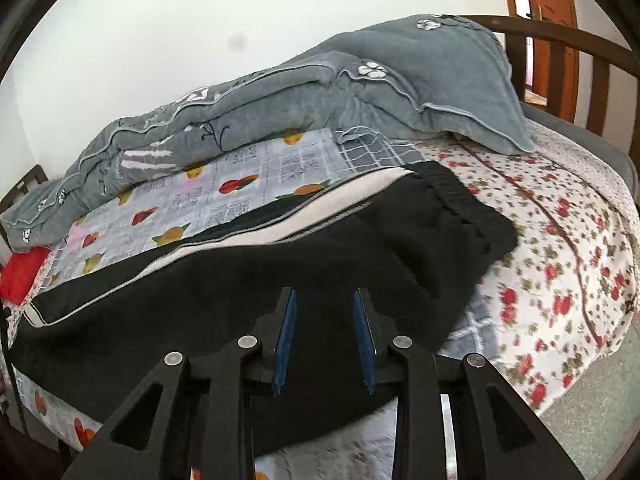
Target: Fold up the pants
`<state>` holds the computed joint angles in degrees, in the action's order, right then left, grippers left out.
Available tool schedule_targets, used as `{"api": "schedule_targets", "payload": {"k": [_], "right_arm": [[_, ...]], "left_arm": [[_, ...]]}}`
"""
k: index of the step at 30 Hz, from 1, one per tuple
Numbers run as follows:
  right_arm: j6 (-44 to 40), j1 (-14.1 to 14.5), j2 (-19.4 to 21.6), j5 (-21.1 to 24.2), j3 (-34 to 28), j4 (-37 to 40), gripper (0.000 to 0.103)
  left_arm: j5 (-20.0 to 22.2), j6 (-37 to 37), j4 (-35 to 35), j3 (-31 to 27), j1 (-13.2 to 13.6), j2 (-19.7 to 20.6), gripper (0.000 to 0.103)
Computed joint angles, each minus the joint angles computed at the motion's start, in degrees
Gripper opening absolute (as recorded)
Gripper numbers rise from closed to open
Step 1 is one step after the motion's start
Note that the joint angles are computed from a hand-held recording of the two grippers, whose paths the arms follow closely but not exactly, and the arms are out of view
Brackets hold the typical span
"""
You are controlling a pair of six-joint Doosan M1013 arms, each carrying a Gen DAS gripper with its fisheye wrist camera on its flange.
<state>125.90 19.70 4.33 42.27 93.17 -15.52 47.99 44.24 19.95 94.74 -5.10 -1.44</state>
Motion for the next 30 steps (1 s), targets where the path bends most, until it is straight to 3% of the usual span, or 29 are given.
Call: {"api": "schedule_targets", "payload": {"k": [7,16,20,24,26,28,30], "right_arm": [[1.9,1.8,4.3,1.5,-4.0,-1.1,0.03],[2.2,3.3,9.2,2.6,-9.5,-1.2,0.03],[2.0,4.0,10.8,3.6,-11.4,-1.0,0.03],[2.0,4.4,11.9,3.6,-12.3,-0.6,0.03],[2.0,4.6,12.4,3.8,-12.8,-0.3,0.03],[2.0,4.7,12.6,3.8,-13.1,-0.2,0.03],[2.1,4.7,12.8,3.7,-13.4,0.0,0.03]], "left_arm": [[0.5,4.4,-2.6,-3.0,3.5,4.3,0.052],[5.6,10.6,-2.1,-7.7,6.2,10.1,0.05],[6.2,17.4,-6.8,-8.4,7.7,11.4,0.047],[6.0,17.8,-6.0,-8.3,7.6,11.8,0.047],[5.0,16.8,-6.3,-8.2,7.8,11.8,0.042],[3.2,16.3,-6.3,-7.8,7.8,11.5,0.021],[0.2,13.9,-4.5,-6.8,7.6,10.6,0.021]]}}
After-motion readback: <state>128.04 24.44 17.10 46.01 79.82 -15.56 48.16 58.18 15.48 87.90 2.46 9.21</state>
